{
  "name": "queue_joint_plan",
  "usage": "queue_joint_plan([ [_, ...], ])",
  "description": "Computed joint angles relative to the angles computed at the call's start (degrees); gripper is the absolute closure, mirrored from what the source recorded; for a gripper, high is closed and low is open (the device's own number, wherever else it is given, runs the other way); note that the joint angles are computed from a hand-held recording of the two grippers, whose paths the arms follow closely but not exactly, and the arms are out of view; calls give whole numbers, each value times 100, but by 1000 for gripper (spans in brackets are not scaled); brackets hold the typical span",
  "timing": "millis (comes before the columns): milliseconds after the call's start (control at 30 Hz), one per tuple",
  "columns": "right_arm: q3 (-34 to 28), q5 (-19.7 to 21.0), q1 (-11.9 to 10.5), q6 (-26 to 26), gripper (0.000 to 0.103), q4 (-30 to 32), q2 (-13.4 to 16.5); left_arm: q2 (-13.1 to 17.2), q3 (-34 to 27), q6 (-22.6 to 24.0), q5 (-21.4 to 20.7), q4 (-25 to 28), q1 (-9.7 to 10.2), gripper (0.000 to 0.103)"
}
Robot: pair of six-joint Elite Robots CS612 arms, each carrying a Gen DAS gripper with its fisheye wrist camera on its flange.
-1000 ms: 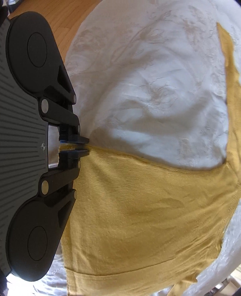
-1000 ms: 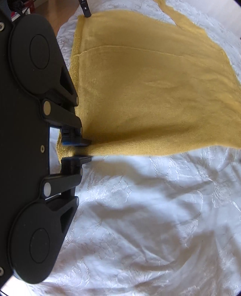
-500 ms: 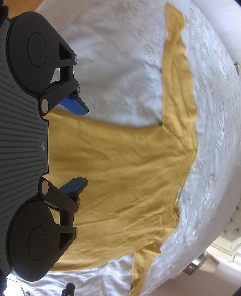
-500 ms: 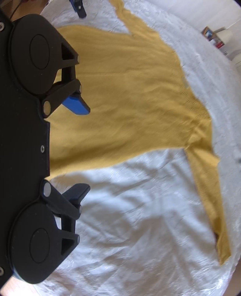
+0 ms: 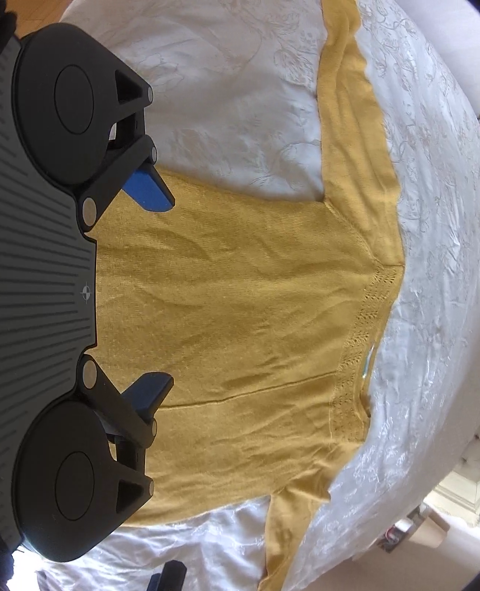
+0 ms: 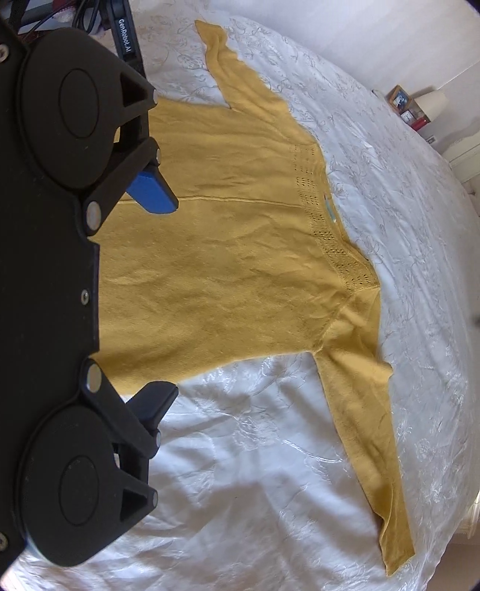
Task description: Fold small clothes
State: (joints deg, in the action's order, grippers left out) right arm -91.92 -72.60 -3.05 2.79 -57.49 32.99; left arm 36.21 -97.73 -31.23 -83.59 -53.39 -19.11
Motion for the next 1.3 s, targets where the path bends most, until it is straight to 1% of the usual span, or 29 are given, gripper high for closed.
queue_joint_plan([
  [67,113,105,-83,-113,1,-37,-16,-49,80,-107,151,97,-59,8],
  [133,253,166,-174,-258,1,-106,-47,-126,192,-255,275,210,-117,8],
  [300,637,172,-408,-466,1,-456,-134,-305,506,-520,499,302,-263,8],
  [400,945,18,-534,-614,1,-825,-246,-396,695,-703,585,246,-349,8],
  [567,1600,-221,-733,-853,1,-1528,-540,-534,1014,-976,645,82,-480,8],
  [667,2029,-384,-833,-1063,1,-1972,-743,-612,1192,-1012,676,-25,-553,8],
  [800,2628,-728,-930,-1269,1,-2549,-1009,-696,1379,-956,747,-137,-625,8],
  [967,3260,-1066,-1022,-1238,1,-2966,-1240,-779,1578,-973,840,-144,-661,8],
  [1133,3627,-1242,-1073,-967,1,-2958,-1311,-848,1721,-996,900,-74,-664,8],
  [1200,3698,-1172,-1107,-690,1,-2866,-1307,-871,1759,-1006,932,-27,-663,8],
  [1300,3754,-867,-1190,-184,0,-2866,-1284,-891,1774,-1020,997,46,-657,8],
])
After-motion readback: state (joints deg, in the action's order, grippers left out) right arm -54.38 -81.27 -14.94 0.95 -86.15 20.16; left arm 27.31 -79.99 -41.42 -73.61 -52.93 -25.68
